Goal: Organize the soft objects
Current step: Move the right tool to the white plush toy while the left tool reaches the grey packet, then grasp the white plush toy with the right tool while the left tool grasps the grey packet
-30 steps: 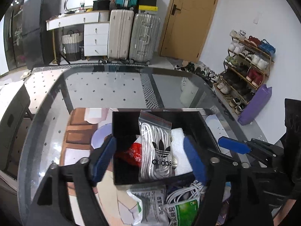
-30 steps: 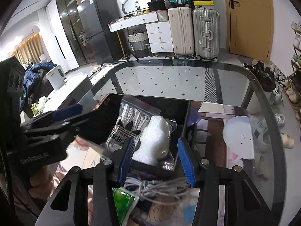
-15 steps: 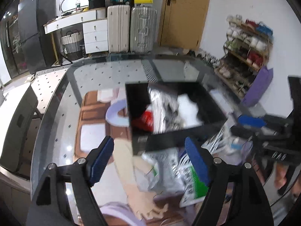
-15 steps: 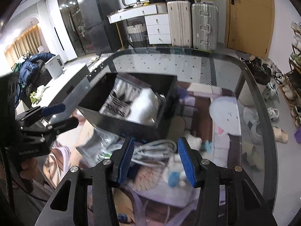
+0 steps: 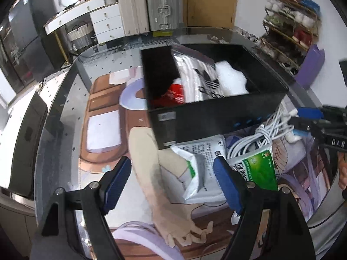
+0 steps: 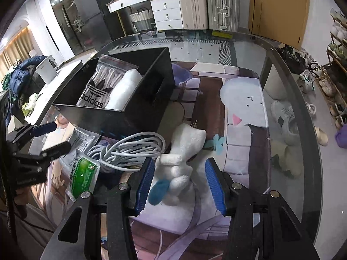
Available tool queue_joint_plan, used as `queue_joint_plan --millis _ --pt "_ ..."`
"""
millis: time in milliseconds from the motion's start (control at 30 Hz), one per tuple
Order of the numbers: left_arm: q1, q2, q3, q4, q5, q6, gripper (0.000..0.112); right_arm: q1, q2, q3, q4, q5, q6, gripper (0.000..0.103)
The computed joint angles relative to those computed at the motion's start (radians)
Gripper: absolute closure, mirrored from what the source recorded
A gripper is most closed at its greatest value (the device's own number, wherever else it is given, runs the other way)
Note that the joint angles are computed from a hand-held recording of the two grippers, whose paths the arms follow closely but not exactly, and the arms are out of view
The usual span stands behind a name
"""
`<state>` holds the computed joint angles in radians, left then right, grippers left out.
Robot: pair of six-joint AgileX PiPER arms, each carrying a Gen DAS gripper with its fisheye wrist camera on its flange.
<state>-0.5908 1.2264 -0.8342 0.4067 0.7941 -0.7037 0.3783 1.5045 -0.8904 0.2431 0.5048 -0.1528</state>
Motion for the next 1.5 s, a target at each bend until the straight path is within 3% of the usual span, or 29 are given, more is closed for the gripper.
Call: queue_joint_plan --millis 267,600,733,900,1067,1267,1500 --pt "-0.106 0.063 0.001 0.11 0.014 -0.138 0.034 -0.009 0.007 -0.002 0.013 0.008 -0.025 0.053" --pt "-0.135 0.099 -0.026 0.14 0.017 -0.167 0.032 0.004 0.018 -0.005 -0.023 0.004 0.005 0.053" --pt "-0.124 0.105 -0.024 0.154 0.019 -0.192 0.022 0.004 0.022 -0.006 -0.03 0.003 0.022 0.052" --pt "-0.071 0.124 -0.035 0.105 -0.012 -0.136 0.021 0.044 0.032 -0.013 -0.125 -0.006 0.105 0.052" --pt "-0.018 0.137 -0.041 0.052 -0.036 -0.099 0.018 0.026 0.042 -0.011 -0.064 -0.013 0.06 0.051" --pt "-0.079 0.125 -0.027 0.118 -0.001 -0.174 0.02 0.034 0.049 -0.025 -0.078 0.04 0.014 0.051" --pt "-0.024 0.087 0.001 0.013 0.021 -0.072 0.02 0.014 0.027 -0.024 -0.147 0.085 0.045 0.051"
